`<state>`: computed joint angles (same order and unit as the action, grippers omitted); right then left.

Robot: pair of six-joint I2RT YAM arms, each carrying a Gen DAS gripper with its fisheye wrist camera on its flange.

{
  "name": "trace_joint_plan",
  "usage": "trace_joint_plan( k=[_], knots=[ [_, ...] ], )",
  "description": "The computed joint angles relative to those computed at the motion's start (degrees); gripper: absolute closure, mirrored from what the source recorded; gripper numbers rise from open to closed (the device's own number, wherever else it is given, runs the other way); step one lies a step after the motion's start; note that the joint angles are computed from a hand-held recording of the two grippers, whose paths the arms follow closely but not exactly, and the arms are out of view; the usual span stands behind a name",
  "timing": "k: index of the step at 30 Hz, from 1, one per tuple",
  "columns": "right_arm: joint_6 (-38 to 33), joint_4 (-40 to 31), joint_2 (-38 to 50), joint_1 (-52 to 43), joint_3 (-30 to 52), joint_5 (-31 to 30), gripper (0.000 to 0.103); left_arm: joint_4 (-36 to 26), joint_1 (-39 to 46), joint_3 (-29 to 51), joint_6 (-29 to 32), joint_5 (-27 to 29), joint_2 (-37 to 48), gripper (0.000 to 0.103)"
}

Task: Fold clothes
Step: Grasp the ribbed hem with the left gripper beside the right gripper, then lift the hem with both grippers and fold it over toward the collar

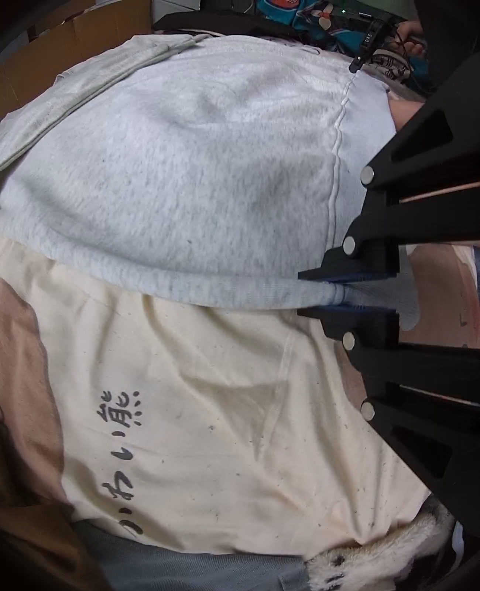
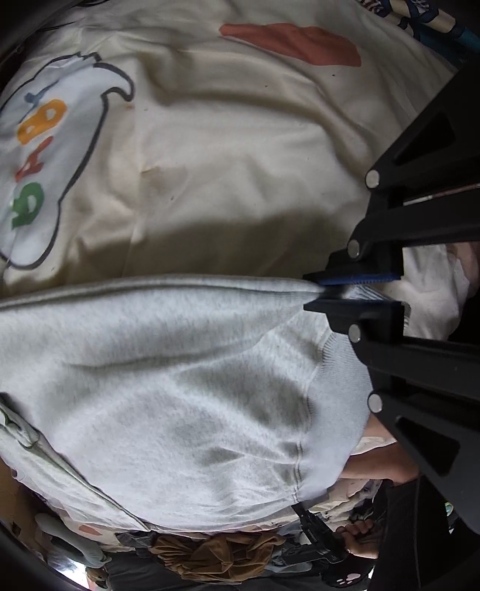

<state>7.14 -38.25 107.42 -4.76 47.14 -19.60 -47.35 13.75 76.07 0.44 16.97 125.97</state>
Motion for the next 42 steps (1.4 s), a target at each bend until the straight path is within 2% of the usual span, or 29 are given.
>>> trace_joint_plan(
  k=[6, 11, 13, 16, 22, 24, 34, 42],
  knots=[
    [1.40, -4.07, -4.21, 0.72, 1.77, 0.18, 0.098, -7.61, 1.29, 5.07, 0.97, 2.08, -4.16, 0.096],
    [2.21, -9.57, -9.16, 1.70, 5.05, 0.25, 0.098, -15.00, -3.62, 14.56, -4.56, 5.06, -6.84, 0.096],
    [3.68, -10.96, -12.17, 3.49, 5.91, -0.18, 0.098, -18.48, -1.60, 18.46, -2.20, 6.00, -7.42, 0.096],
    [1.57, -14.76, -14.92, 2.53, 9.18, -0.34, 0.098, -21.49, 0.86, 22.18, 0.58, 7.54, -7.69, 0.097],
    [-0.25, -20.52, -18.77, 1.82, 14.87, -0.55, 0.098, -24.57, 0.77, 26.34, 1.68, 9.82, -9.67, 0.097],
    [-5.13, -24.71, -19.32, -2.33, 17.72, -0.98, 0.098, -26.73, 1.24, 28.34, 2.00, 10.69, -10.43, 0.097],
    [-4.80, -31.73, -24.93, 0.23, 25.23, -1.31, 0.099, -34.30, 3.02, 33.11, 4.30, 13.97, -16.72, 0.097],
    [-5.40, -36.01, -29.57, -0.54, 26.68, -1.94, 0.099, -37.27, 6.27, 28.54, 6.12, 14.64, -23.54, 0.097]
  ],
)
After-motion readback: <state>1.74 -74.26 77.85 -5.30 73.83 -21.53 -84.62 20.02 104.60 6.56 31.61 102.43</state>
